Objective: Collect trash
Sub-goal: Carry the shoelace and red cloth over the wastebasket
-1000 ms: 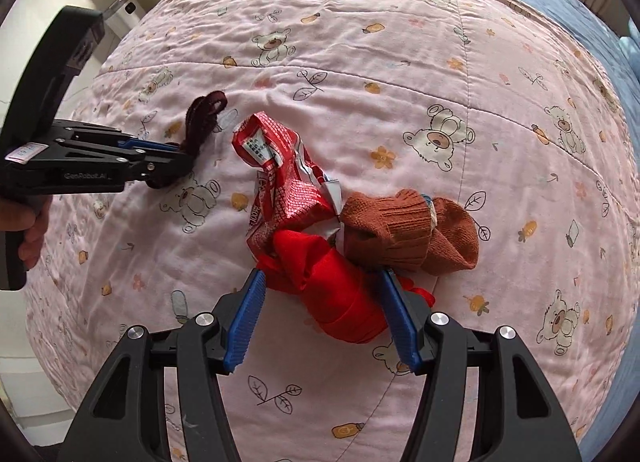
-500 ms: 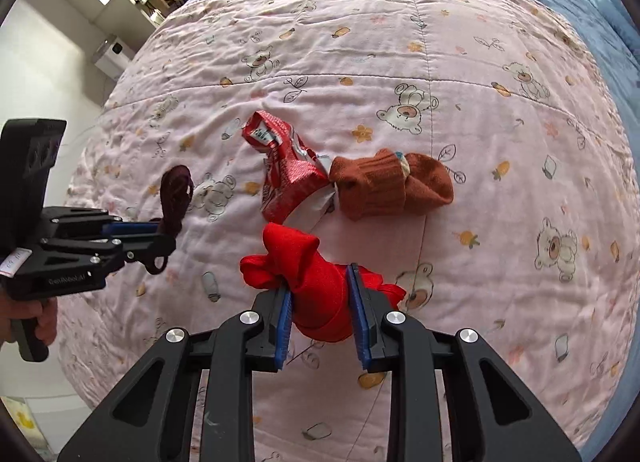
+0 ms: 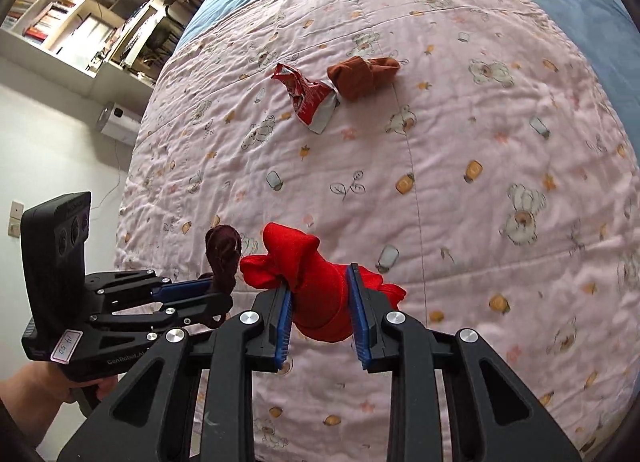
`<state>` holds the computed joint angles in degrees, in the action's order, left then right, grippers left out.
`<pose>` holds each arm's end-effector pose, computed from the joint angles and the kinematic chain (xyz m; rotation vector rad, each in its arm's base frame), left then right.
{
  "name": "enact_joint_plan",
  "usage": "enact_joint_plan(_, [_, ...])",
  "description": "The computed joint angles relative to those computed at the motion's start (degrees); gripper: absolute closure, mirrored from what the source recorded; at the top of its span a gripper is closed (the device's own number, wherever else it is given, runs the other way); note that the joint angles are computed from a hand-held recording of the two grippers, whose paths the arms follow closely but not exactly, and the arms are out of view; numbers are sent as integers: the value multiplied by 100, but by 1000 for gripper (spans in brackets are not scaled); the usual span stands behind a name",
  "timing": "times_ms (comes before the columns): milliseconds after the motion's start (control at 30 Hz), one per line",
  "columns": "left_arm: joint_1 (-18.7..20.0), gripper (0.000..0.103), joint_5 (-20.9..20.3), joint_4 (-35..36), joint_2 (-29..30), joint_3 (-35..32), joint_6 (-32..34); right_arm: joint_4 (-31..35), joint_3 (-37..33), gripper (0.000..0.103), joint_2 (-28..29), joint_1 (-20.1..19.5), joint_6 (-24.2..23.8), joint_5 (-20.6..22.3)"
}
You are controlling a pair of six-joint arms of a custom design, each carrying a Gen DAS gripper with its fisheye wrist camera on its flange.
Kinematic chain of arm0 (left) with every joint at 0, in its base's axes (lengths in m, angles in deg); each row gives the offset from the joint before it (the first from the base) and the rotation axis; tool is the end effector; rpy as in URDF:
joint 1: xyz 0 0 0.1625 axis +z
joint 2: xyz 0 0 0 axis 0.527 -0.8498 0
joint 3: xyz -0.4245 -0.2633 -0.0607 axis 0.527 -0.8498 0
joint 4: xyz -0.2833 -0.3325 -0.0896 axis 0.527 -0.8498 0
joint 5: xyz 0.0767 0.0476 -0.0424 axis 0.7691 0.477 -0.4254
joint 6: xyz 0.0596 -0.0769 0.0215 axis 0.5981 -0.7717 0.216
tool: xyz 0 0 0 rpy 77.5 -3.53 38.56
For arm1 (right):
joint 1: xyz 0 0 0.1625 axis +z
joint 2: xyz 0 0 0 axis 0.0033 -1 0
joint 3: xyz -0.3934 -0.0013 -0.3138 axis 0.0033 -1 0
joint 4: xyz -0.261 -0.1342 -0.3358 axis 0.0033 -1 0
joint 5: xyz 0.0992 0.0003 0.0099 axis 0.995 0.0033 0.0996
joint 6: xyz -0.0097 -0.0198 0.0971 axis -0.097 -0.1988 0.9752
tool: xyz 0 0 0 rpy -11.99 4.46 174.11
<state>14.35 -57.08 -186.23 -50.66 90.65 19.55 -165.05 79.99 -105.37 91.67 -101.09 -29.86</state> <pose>-0.3717 -0.6265 0.0664 0.1045 2.7893 -0.1623 0.1241 -0.6818 0.3477 0.4488 -2.7759 0.0535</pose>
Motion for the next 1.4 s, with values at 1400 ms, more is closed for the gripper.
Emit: enact_joint_plan(1400, [-2341, 79, -2892, 955, 3173, -2266, 1209, 666, 2430, 77, -5841, -5567, -1178, 1750])
